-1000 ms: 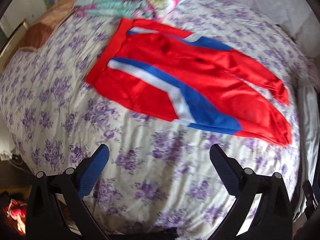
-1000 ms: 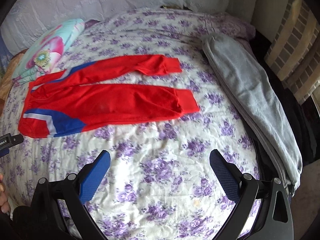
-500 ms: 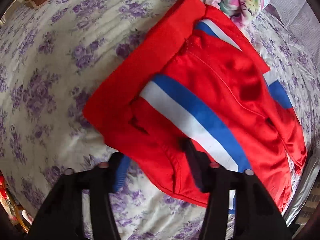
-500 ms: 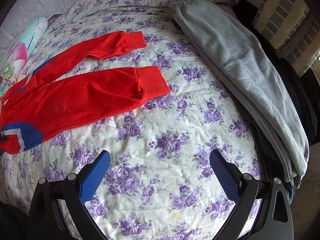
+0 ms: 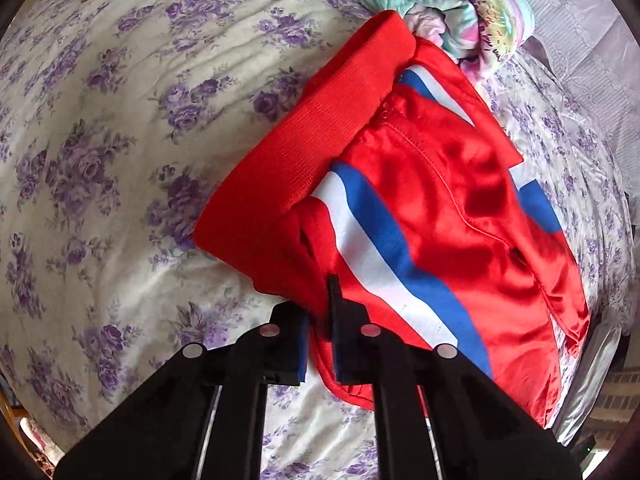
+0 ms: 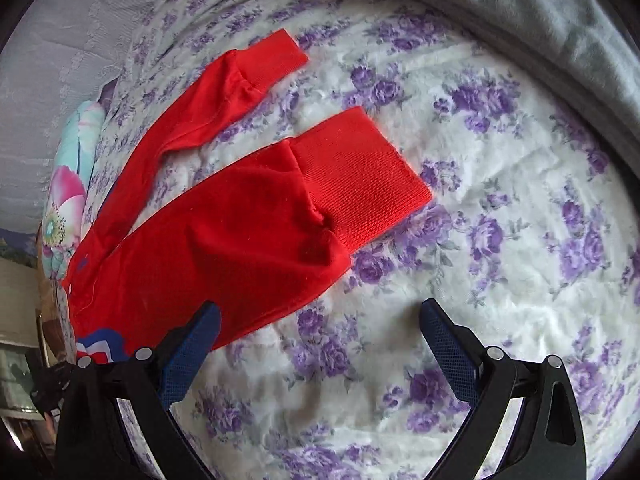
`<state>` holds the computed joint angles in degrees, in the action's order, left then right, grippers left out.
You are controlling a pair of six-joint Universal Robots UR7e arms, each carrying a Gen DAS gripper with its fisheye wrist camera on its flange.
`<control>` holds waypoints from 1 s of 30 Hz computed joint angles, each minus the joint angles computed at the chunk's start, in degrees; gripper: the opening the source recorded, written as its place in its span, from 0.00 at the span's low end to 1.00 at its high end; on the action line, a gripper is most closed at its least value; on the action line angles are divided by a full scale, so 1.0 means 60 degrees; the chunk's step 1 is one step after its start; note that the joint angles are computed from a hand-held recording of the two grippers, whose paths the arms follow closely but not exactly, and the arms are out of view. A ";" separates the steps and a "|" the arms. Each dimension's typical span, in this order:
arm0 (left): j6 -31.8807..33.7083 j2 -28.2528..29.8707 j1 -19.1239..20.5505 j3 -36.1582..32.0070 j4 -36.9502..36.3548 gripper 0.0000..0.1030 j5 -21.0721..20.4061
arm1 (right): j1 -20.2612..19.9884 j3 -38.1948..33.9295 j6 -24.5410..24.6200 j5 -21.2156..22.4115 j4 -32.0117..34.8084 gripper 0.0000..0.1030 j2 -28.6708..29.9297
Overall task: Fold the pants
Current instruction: 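Grasp the waistband with the left tool while the right tool grasps a cuff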
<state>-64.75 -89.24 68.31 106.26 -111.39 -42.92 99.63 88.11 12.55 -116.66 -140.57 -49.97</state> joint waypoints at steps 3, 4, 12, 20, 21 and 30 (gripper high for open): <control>-0.0087 0.0212 0.0022 -0.0231 0.0302 0.08 0.0081 | 0.0005 -0.0244 -0.0240 -0.0038 -0.0712 0.93 0.0380; -0.0107 0.0224 0.0041 -0.0256 0.0345 0.08 0.0068 | -0.0002 -0.0299 -0.0444 0.0176 -0.0955 0.59 0.0462; -0.0300 -0.0031 -0.0113 -0.0120 0.0338 0.08 0.0092 | -0.0080 -0.0586 -0.0276 0.0903 0.0041 0.10 0.0297; -0.1600 -0.1873 -0.1014 0.1032 0.1784 0.07 -0.0349 | 0.0270 0.1265 -0.0117 0.0307 0.1129 0.10 -0.1454; -0.1849 -0.2128 -0.1139 0.1180 0.2090 0.07 -0.0451 | 0.0254 0.1579 -0.0084 0.0248 0.1175 0.11 -0.1687; -0.2637 -0.2518 -0.1506 0.1478 0.3392 0.26 -0.0484 | 0.0282 0.2128 -0.0906 -0.0423 0.1464 0.58 -0.1722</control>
<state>-80.57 -104.35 59.28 115.13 -91.04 -45.83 101.32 100.88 7.11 -119.20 -131.78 -60.31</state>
